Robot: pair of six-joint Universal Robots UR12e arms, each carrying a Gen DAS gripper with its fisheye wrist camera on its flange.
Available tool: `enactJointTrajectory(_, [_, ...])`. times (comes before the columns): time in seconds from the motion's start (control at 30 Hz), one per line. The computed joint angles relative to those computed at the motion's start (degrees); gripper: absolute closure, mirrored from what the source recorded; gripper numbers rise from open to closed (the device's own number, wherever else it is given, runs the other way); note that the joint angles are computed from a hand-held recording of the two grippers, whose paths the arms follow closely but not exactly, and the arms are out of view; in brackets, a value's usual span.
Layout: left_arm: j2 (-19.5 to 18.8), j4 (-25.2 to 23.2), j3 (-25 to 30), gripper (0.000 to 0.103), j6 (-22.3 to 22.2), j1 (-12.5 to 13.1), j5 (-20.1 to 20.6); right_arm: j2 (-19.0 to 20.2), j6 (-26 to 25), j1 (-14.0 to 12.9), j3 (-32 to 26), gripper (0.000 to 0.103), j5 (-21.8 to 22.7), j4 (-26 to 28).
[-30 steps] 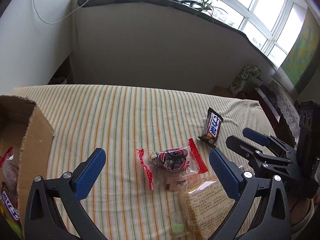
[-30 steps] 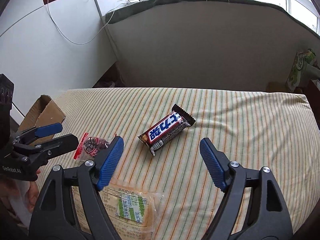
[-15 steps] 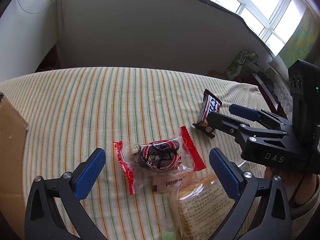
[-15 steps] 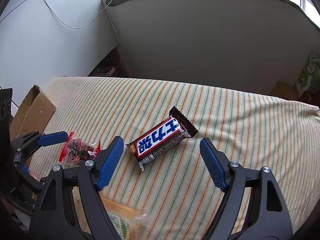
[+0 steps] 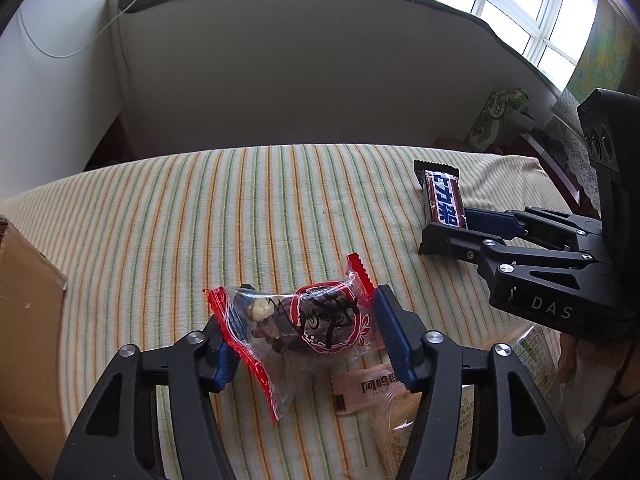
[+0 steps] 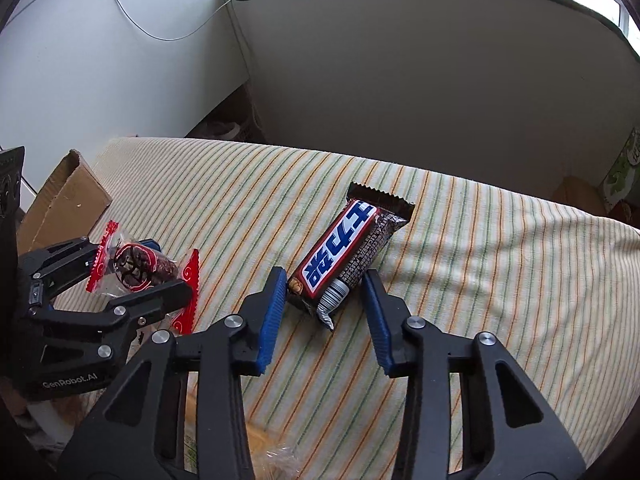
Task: Organize snacks
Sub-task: 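Grasp the red-edged packet with left tool while right tool grasps the chocolate bar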
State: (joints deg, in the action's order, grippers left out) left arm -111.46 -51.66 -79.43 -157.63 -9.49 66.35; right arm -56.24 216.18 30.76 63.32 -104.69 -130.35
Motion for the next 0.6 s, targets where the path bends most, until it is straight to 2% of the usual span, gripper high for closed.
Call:
enactJointTrajectory(0.17, [-0.1,0.5,-0.2,0.057,-0.5,0.9,-2.2,-0.7,0.2,0.2,1.0,0.066,-0.5,-0.9])
enactJointTrajectory(0.6, [0.4,3.2,-1.5,0.058,-2.1,1.9,-4.3,-2.5,2.4,0.5,4.5,0.07,-1.8,-3.8])
